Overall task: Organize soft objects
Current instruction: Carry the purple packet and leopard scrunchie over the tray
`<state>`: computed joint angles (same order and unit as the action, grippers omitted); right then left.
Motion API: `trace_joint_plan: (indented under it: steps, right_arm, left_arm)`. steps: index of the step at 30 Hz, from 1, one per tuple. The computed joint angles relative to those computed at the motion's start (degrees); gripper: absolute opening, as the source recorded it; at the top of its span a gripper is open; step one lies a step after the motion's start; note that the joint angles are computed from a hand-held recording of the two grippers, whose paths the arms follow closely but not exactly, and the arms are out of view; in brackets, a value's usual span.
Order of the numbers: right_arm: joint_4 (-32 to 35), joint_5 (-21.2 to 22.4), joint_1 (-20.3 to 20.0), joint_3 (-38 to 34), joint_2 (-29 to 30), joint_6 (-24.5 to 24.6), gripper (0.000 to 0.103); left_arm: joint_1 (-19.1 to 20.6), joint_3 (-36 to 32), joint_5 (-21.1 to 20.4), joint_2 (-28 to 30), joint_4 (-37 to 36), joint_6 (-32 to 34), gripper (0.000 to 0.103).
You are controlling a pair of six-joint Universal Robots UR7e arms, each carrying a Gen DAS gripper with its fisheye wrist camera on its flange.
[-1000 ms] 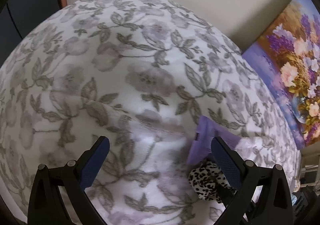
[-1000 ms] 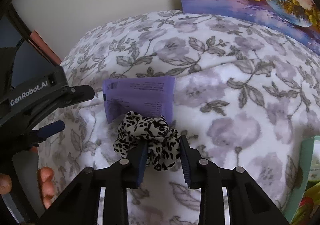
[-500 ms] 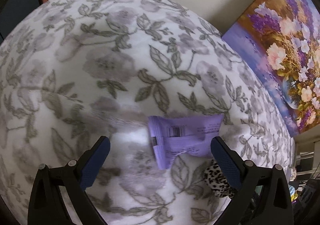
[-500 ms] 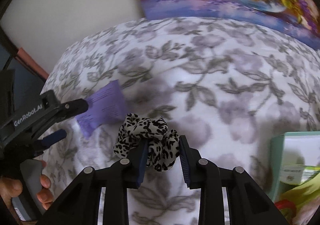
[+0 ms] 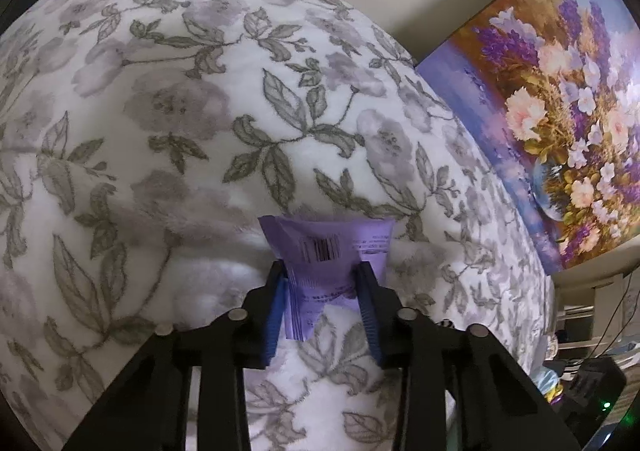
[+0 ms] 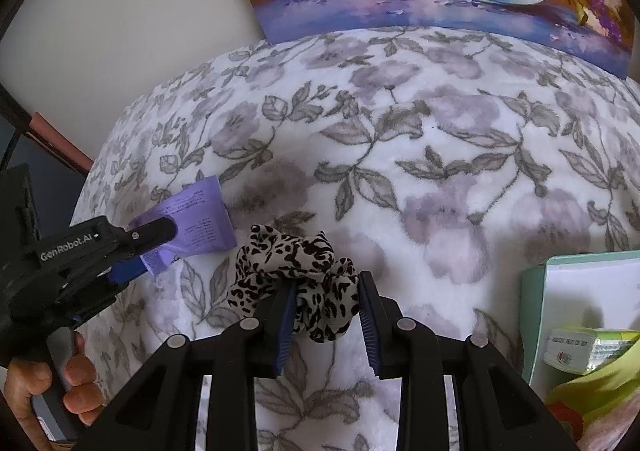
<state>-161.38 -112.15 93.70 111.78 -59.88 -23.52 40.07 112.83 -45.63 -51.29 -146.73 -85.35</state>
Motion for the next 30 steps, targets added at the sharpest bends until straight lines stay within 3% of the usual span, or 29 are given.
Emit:
trace_joint_plan:
  steps: [11,17,22,30]
  right_arm:
    - [1.8,-2.1,0.9,1.8,-4.1,0.5,0.028]
    - [3.4,-0.6,1.5,4.4,-9.6,1.6,0.026]
    - [2.8,-2.1,2.1,7.1,-14.0,0.7,0.024]
    - [3.7,-2.8,1.0,12.1,-22.3,-0.1,0.024]
  left_arm:
    - [-4.0,-0.6,1.2,-2.3,6.9,-5.2,0.034]
    - [-7.5,-1.8,0.4,-1.7,10.1,-7.9,0.034]
    - [-10.7,-3.9,0.1,-0.2,14.8,-9.8,0.034]
    - [-15.7,-3.9,0.7,0.7,16.2,-13.7,0.034]
